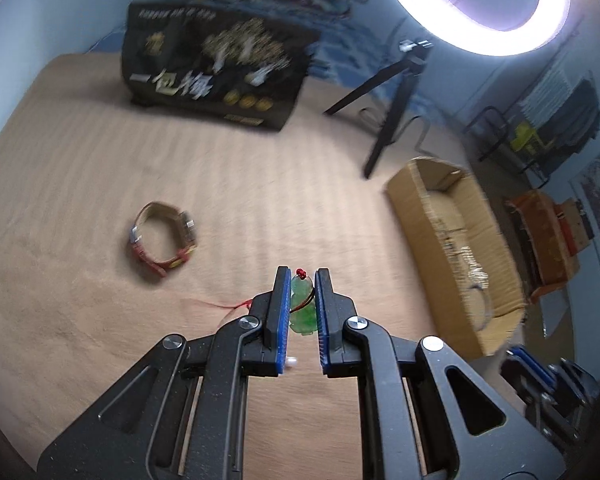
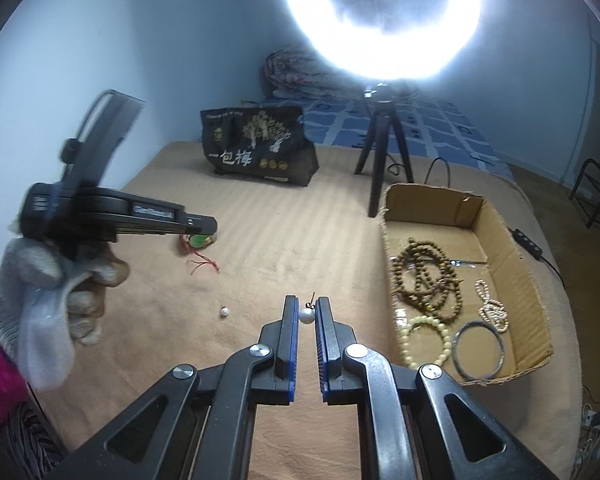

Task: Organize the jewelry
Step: 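Lift the pendant and earring and carry both tools over the cardboard box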

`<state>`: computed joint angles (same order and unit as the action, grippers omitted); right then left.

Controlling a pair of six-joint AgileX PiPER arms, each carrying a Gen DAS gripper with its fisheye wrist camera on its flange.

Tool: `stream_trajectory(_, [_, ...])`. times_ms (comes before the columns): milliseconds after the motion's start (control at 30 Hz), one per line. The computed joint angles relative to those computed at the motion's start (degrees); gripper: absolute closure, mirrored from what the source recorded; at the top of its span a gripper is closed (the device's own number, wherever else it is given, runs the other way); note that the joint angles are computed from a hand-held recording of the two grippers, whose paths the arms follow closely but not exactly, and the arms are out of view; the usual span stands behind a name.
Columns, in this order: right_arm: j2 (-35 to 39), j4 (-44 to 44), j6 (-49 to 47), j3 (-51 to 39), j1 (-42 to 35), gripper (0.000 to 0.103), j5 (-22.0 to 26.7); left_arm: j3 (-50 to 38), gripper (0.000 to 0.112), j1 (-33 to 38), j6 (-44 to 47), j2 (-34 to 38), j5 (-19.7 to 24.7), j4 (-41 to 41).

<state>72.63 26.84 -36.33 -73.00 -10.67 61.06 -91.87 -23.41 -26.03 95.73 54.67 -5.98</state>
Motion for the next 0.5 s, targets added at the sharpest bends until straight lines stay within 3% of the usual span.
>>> stream_trajectory(500, [8.1, 4.8, -2.3, -11.1, -13.0, 0.097, 3.4, -18.0, 0.102, -10.8, -2.8, 6.0, 3.0, 0.1])
